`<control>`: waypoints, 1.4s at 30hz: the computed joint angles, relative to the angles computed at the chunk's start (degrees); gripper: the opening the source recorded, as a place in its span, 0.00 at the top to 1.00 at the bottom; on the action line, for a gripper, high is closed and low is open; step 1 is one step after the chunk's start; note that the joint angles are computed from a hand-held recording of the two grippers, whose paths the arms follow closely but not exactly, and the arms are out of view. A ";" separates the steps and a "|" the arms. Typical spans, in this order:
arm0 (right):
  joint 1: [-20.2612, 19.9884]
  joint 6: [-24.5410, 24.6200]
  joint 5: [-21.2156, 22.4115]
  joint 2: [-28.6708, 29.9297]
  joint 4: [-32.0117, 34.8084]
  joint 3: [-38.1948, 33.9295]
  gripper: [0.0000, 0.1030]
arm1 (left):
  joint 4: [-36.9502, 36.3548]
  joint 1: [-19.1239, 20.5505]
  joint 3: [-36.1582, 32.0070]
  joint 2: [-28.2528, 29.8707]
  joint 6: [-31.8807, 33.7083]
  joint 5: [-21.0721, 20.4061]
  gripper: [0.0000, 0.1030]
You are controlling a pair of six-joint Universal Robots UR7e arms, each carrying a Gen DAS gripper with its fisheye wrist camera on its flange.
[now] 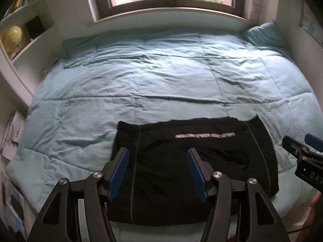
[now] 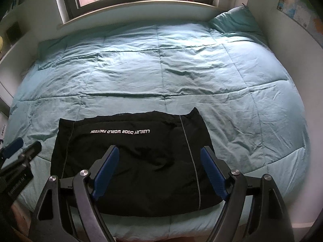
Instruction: Fold large clothes
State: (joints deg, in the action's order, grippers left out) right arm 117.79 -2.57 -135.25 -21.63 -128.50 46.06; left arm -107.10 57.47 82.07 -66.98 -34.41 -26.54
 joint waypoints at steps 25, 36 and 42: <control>-0.39 1.26 0.91 2.81 5.14 -4.40 0.19 | 7.54 2.20 -2.57 0.43 -4.83 1.75 0.40; -0.68 1.73 1.53 3.59 7.11 -5.86 0.19 | 7.52 2.96 -3.35 1.01 -4.28 0.76 0.40; -0.61 1.15 1.64 4.71 7.51 -7.60 0.19 | 8.06 3.47 -4.27 1.31 -4.80 0.36 0.40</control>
